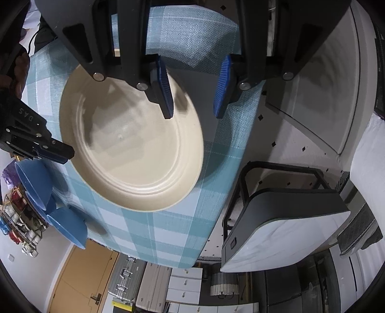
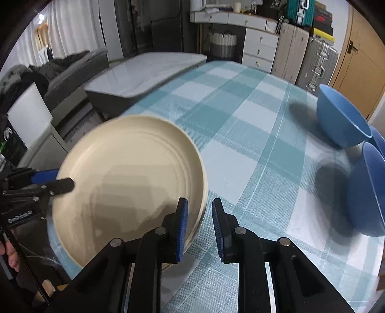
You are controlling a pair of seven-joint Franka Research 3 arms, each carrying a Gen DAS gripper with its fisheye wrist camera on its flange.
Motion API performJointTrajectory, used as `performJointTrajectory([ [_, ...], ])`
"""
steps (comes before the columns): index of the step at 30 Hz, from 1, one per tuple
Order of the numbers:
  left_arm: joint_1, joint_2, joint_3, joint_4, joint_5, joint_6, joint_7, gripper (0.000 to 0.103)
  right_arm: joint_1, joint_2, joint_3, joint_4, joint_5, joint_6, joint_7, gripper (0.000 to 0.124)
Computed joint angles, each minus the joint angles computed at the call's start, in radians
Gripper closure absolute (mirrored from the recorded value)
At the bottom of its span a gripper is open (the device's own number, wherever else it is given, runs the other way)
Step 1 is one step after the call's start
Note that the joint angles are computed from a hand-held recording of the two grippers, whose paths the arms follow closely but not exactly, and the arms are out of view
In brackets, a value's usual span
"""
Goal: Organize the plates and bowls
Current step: 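Open both grippers and withdraw them from the plate stack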
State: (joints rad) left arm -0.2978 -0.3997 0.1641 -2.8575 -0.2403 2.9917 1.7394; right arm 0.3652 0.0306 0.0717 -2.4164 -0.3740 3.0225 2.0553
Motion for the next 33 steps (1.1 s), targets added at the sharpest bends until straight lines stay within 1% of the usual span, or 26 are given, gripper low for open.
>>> performJointTrajectory([
  [3,0.019,-0.028,-0.034,-0.015,0.028,0.022,-0.025,0.069,-0.012,-0.035,0.004,-0.036,0.026,0.039,0.002,0.102],
  [4,0.032,-0.043,-0.056,-0.023,0.044,0.031,-0.044,0.069,-0.024,-0.05,0.007,-0.048,-0.008,0.052,0.039,0.102],
  [5,0.036,-0.05,-0.065,-0.026,0.06,0.039,-0.057,0.069,-0.039,-0.06,0.016,-0.056,-0.041,0.062,0.072,0.102],
  [6,0.061,-0.061,-0.1,-0.031,0.089,0.047,-0.084,0.069,-0.057,-0.075,0.025,-0.067,-0.066,0.075,0.101,0.101],
  [7,0.106,-0.073,-0.156,-0.037,0.13,0.058,-0.121,0.069,-0.077,-0.086,0.037,-0.076,-0.084,0.087,0.123,0.1],
  [8,0.125,-0.085,-0.183,-0.04,0.158,0.065,-0.141,0.068,-0.1,-0.1,0.053,-0.088,-0.103,0.099,0.146,0.099],
  [10,0.13,-0.107,-0.204,-0.041,0.195,0.072,-0.168,0.06,-0.135,-0.139,0.078,-0.118,-0.105,0.12,0.16,0.092],
  [11,0.12,-0.122,-0.205,-0.042,0.207,0.077,-0.179,0.058,-0.171,-0.157,0.106,-0.131,-0.126,0.131,0.184,0.089],
  [13,0.083,-0.144,-0.185,-0.039,0.225,0.079,-0.188,0.058,-0.289,-0.199,0.202,-0.157,-0.186,0.161,0.253,0.075],
  [14,0.066,-0.153,-0.18,-0.035,0.236,0.077,-0.194,0.058,-0.359,-0.229,0.258,-0.177,-0.209,0.185,0.287,0.073],
  [15,0.049,-0.158,-0.173,-0.029,0.245,0.074,-0.2,0.058,-0.394,-0.256,0.287,-0.195,-0.204,0.2,0.295,0.072],
  [16,0.027,-0.161,-0.166,-0.02,0.254,0.07,-0.207,0.057,-0.401,-0.278,0.289,-0.212,-0.19,0.211,0.29,0.072],
  [17,0.015,-0.16,-0.166,-0.011,0.262,0.067,-0.218,0.054,-0.39,-0.303,0.271,-0.231,-0.172,0.221,0.281,0.072],
  [18,0.007,-0.156,-0.171,-0.002,0.268,0.069,-0.234,0.052,-0.399,-0.33,0.271,-0.251,-0.157,0.233,0.28,0.072],
  [20,-0.005,-0.145,-0.184,0.015,0.28,0.085,-0.267,0.052,-0.415,-0.381,0.273,-0.288,-0.125,0.251,0.276,0.067],
  [22,-0.03,-0.127,-0.183,0.033,0.283,0.103,-0.301,0.05,-0.419,-0.442,0.264,-0.329,-0.087,0.257,0.276,0.055],
  [23,-0.062,-0.12,-0.167,0.041,0.278,0.115,-0.311,0.049,-0.422,-0.474,0.26,-0.351,-0.07,0.267,0.275,0.053],
  [24,-0.094,-0.111,-0.15,0.049,0.275,0.123,-0.315,0.047,-0.417,-0.501,0.246,-0.37,-0.055,0.279,0.269,0.048],
  [25,-0.106,-0.105,-0.151,0.056,0.278,0.126,-0.324,0.044,-0.415,-0.534,0.239,-0.39,-0.042,0.283,0.262,0.043],
  [26,-0.11,-0.095,-0.163,0.066,0.285,0.13,-0.336,0.036,-0.437,-0.581,0.256,-0.412,-0.025,0.279,0.26,0.042],
  [27,-0.111,-0.088,-0.179,0.073,0.294,0.141,-0.348,0.023,-0.462,-0.627,0.278,-0.433,-0.009,0.274,0.258,0.04],
  [29,-0.095,-0.078,-0.218,0.073,0.321,0.199,-0.378,0.013,-0.468,-0.69,0.277,-0.462,0.013,0.26,0.237,0.038],
  [30,-0.078,-0.072,-0.248,0.074,0.338,0.231,-0.396,0.012,-0.471,-0.725,0.276,-0.48,0.024,0.251,0.227,0.036],
  [32,-0.055,-0.059,-0.294,0.089,0.369,0.252,-0.424,0.009,-0.481,-0.789,0.276,-0.511,0.052,0.23,0.214,0.031],
  [33,-0.046,-0.053,-0.309,0.098,0.383,0.253,-0.437,0.007,-0.474,-0.813,0.261,-0.527,0.065,0.224,0.203,0.03],
])
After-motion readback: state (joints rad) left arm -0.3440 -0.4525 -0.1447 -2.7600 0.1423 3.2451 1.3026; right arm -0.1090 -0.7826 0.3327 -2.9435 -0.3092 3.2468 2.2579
